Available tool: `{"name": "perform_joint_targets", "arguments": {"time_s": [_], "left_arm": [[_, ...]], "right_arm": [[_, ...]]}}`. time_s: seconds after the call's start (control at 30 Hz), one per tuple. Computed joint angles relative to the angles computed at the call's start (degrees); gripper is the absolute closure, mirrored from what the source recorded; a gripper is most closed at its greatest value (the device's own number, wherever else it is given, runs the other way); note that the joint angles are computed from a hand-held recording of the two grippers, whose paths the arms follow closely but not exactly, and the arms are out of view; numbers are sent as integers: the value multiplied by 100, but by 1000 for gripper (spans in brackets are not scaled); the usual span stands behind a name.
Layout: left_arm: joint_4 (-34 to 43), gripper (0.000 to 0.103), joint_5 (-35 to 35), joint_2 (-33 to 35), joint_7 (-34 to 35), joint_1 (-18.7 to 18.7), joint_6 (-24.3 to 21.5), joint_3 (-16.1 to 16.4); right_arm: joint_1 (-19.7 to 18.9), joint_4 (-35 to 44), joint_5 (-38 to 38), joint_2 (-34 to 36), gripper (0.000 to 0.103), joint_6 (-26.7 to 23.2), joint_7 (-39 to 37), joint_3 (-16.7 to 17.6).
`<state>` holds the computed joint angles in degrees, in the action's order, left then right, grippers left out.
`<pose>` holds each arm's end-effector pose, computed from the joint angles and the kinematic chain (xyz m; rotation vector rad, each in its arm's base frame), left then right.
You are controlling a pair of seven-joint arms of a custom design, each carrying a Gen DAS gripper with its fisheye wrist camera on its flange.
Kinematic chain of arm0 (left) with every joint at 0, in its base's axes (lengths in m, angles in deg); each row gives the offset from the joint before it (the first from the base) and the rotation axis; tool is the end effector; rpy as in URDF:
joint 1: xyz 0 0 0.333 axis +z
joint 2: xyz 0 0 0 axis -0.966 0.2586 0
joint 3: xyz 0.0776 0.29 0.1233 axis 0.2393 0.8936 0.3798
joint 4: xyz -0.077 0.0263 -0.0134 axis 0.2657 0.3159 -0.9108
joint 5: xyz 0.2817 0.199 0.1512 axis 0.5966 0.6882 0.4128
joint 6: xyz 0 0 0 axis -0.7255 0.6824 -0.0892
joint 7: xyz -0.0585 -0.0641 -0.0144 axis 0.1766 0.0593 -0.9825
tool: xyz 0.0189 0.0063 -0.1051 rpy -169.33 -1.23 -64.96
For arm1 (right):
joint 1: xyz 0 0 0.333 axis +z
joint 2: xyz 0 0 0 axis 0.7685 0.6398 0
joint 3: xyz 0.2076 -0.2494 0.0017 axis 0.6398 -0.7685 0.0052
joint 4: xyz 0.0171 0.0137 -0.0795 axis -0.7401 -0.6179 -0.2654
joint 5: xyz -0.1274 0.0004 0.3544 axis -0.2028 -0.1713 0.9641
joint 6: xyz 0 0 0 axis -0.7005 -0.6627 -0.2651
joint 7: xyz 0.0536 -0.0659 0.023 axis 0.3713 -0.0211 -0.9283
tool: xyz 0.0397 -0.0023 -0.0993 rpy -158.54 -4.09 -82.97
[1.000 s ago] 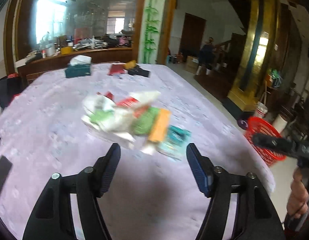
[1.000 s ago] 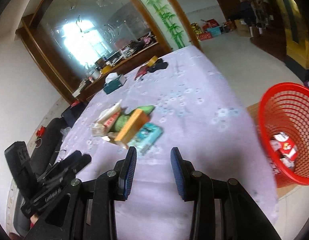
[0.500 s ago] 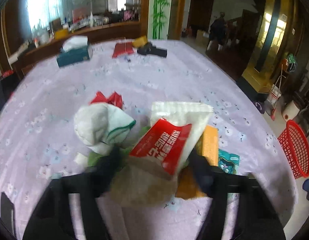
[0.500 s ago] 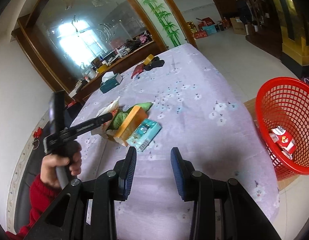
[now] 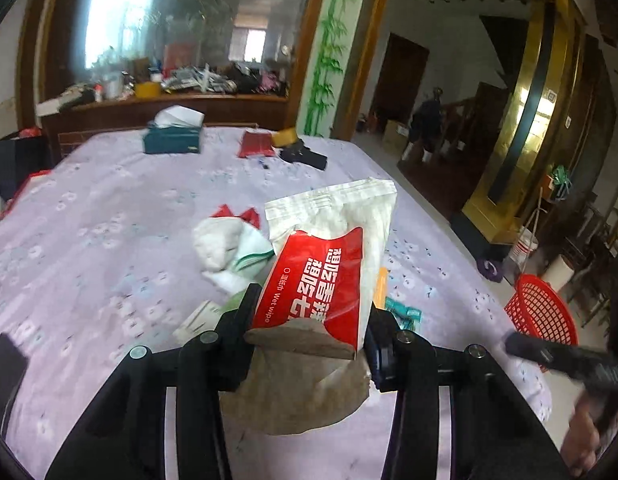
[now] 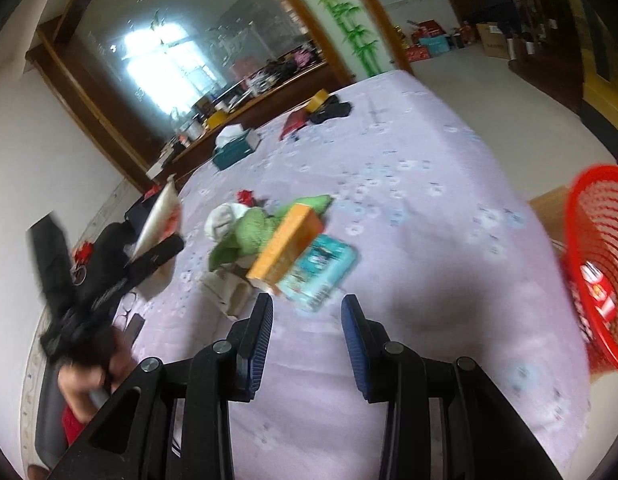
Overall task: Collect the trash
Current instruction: 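Grasp the red-printed tissue pack with the left tool while the right tool grasps the orange box, then hold the tissue pack and orange box above the table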
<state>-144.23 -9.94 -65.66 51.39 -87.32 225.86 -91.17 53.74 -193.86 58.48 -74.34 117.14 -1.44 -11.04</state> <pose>0.5105 -0.2476 0.4606 -1.9650 1.2717 -0.8611 0.6319 0.1018 0.4389 -1.9098 1.1811 0.1509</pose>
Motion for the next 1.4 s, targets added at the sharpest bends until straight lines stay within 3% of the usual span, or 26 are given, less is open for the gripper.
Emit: {"name": "perform_joint_targets", "arguments": {"time_s": [0.2,0.5,0.67,0.73,0.87,1.07,1.2,1.4], "left_arm": [[-576,60,219,-488,-582,-113,-477,-218],[-1030,60,196,-670,-922,5,-247,-281],[-1053,60,250,-654,-1016,10,-299,-312],[-1046,60,296,-636,-1044,-1,-351,-324],[-1010,60,329,-592,-1123,-46,-503,-347],[-763,60,487,-345,-1318,-263,-1006,-449],[-511,60,562,-99,-1277,-451,-1318,-463],[-88,60,519,296,-911,-647,-1250,-356]], "right_arm": [[341,957,-823,680,64,-302,1214,132],[912,2275,-2366,1690,64,-90,2797,178],[1071,2653,-3106,2062,66,-173,3349,175],[1054,2534,-3204,2051,72,-49,3372,208],[787,1995,-2862,1729,80,333,2923,443],[145,685,-1224,750,80,822,966,874],[83,-456,-36,-87,80,1533,-701,887],[166,-1248,1257,-701,80,1688,-2224,562]]}}
